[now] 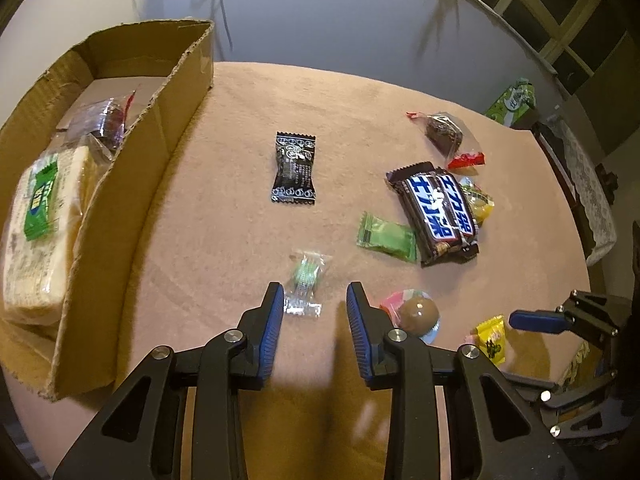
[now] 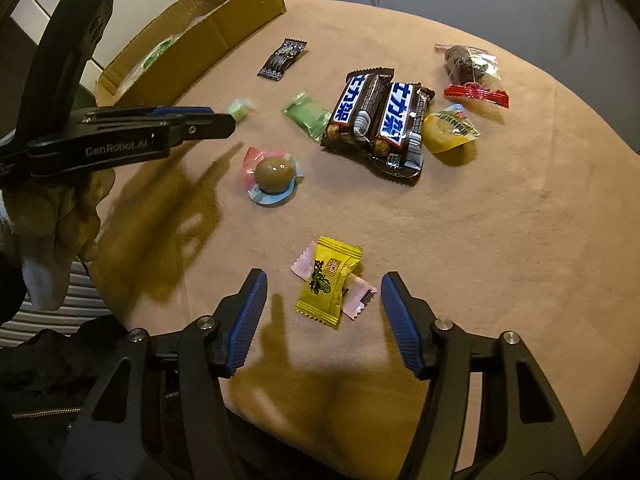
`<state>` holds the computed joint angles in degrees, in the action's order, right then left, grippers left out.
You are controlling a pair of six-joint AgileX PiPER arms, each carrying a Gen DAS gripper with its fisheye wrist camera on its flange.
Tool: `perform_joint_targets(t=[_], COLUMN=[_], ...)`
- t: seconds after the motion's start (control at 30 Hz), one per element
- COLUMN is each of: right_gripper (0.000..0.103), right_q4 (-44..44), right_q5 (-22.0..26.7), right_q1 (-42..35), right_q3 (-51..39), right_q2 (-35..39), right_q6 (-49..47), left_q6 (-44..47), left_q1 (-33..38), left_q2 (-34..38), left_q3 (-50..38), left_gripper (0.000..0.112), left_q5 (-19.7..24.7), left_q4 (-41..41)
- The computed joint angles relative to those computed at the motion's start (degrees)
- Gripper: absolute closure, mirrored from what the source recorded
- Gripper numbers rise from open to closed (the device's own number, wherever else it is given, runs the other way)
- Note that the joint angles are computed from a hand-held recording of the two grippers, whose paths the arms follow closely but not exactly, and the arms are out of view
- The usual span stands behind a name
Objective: Organize snacks
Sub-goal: 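Grasp the clear green candy with the left gripper while the right gripper grasps the yellow packet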
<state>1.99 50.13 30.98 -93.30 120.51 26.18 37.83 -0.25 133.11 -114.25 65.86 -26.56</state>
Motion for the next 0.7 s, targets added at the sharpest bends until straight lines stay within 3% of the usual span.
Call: perform_joint_targets(t=[0.17,0.4,0.53,0.7], right_gripper=[0.054,0.060,0.075,0.075], right_q4=[0.80,-0.41,-1.49,-1.18], right_q5=[1.08,2.61,2.73,1.60], right_q1=[-0.32,0.24,0.55,0.40], right_q3=[-1.42,-3.66,-3.95,-2.70], right_q2=[1.50,3.71,3.96,3.12], right_q6=[-0.08,0.19,1.62,1.81], left_q6=[0.30,1.79,2.56,2.23], left_q1=[-0.75,-1.26,-1.46,-1.59], left_q2=[1.51,1.61,1.58,1.49], left_q3=[-2.09,-1.84,-1.56,-1.50], left_gripper=[0.088,0.094,0.097,0.098], left_q5=[0.28,-0.92,-1.72,-2.00], left_q4=[0.98,1.67,1.56,1.16])
